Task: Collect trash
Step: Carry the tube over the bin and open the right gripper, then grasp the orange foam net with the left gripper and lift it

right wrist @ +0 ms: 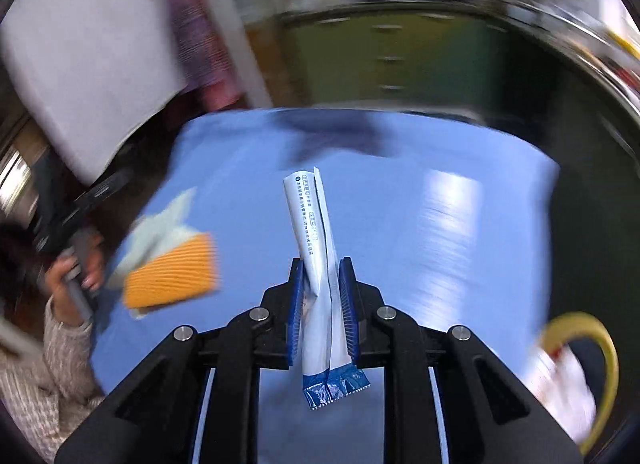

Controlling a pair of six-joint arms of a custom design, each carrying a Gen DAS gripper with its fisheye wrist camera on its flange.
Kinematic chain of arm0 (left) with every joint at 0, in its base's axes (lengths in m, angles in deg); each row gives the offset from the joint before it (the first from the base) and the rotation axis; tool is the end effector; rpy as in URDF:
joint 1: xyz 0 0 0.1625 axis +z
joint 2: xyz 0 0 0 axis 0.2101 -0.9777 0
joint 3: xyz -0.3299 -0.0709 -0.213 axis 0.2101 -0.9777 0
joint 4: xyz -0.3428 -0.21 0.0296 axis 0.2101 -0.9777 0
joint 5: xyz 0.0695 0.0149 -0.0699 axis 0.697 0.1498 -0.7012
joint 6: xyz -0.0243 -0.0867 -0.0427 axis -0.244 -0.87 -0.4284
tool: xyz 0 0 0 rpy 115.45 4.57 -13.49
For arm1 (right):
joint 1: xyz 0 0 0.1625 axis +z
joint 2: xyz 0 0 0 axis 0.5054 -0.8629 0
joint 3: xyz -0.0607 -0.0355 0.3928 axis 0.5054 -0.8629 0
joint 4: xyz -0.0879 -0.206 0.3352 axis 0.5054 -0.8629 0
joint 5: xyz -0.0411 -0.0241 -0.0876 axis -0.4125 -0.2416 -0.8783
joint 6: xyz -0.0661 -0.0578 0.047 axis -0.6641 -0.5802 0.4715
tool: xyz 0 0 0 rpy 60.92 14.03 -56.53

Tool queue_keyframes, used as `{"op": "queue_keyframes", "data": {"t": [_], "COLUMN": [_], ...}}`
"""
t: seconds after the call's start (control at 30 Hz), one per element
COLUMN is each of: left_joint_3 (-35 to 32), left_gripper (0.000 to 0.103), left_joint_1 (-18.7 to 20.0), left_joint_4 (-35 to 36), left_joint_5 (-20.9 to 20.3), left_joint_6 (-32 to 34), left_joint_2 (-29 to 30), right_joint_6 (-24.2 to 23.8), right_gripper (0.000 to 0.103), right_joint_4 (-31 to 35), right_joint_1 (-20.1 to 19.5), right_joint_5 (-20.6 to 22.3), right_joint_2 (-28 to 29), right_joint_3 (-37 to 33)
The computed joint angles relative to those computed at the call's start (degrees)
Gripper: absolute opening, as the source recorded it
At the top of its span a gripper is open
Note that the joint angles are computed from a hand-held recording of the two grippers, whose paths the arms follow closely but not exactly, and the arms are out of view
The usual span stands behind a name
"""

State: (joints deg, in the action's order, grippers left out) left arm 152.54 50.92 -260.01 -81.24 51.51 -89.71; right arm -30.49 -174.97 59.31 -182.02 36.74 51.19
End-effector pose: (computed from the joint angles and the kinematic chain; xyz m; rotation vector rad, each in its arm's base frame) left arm -0.0545 -0.5588 0.2297 0.1173 2.2205 -1.4239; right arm 0.1089 -0.7655 0.2225 0.9058 -2.6046 0.4865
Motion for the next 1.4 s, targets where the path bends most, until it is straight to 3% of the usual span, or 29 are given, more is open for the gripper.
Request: {"op": "queue_keyframes", "data": {"t": [0.13, 0.2, 0.33, 0.5, 0.63, 0.73, 0.87, 1.0, 1.2, 1.4], "left_joint_3": [0.0, -0.1, -0.3, -0.5, -0.9, -0.8, -1.4, -3.1, -5.5, -6.2], "left_gripper": [0.096, 0.096, 0.096, 0.096, 0.096, 0.096, 0.096, 0.096, 0.096, 0.096], "left_joint_1": [-0.7, -0.9, -0.9, -0.7, -0.9, -1.0, -0.1, -1.0, -2.7, -2.5], "left_joint_4": [-1.3, -1.4, -0.9, 1.0, 2.5, 4.0, 14.9, 25.2, 41.0, 49.5], "left_joint_5": [-0.3, -0.3, -0.6, -1.4, -1.5, -2.4, -8.9, -7.9, 1.9, 0.2], "left_joint_6": [2.5, 3.1, 3.9, 4.1, 5.3, 6.0, 4.4, 4.8, 5.1, 4.3], "left_joint_2": [0.7, 1.0, 1.4, 1.5, 2.1, 2.1, 0.7, 1.3, 2.6, 1.7], "right_joint_6": [6.2, 7.2, 7.3, 8.5, 11.5, 13.5, 13.5, 12.5, 11.4, 10.9], "right_gripper": [0.019, 0.019, 0.020, 0.036, 0.038, 0.048, 0.049, 0.054, 0.055, 0.056], "right_joint_4": [-6.5, -9.0, -10.9, -14.5, -18.5, -20.6, -21.1, -22.2, -23.8, -22.7], "right_joint_1": [-4.9, -6.3, -8.4, -9.5, -9.7, -10.1, -10.9, -11.1, -10.7, -11.7], "right_joint_5": [-8.7, -14.5, -20.6, -23.4, -16.8, -9.3, -1.2, 1.0, 1.8, 3.8], "right_joint_2": [-2.9, -2.2, -0.2, 0.6, -6.2, -12.0, -18.8, -22.7, -24.9, -24.5], "right_joint_3": [0.1, -1.0, -3.2, -3.2, 6.8, 15.4, 25.9, 32.0, 36.0, 36.1]}}
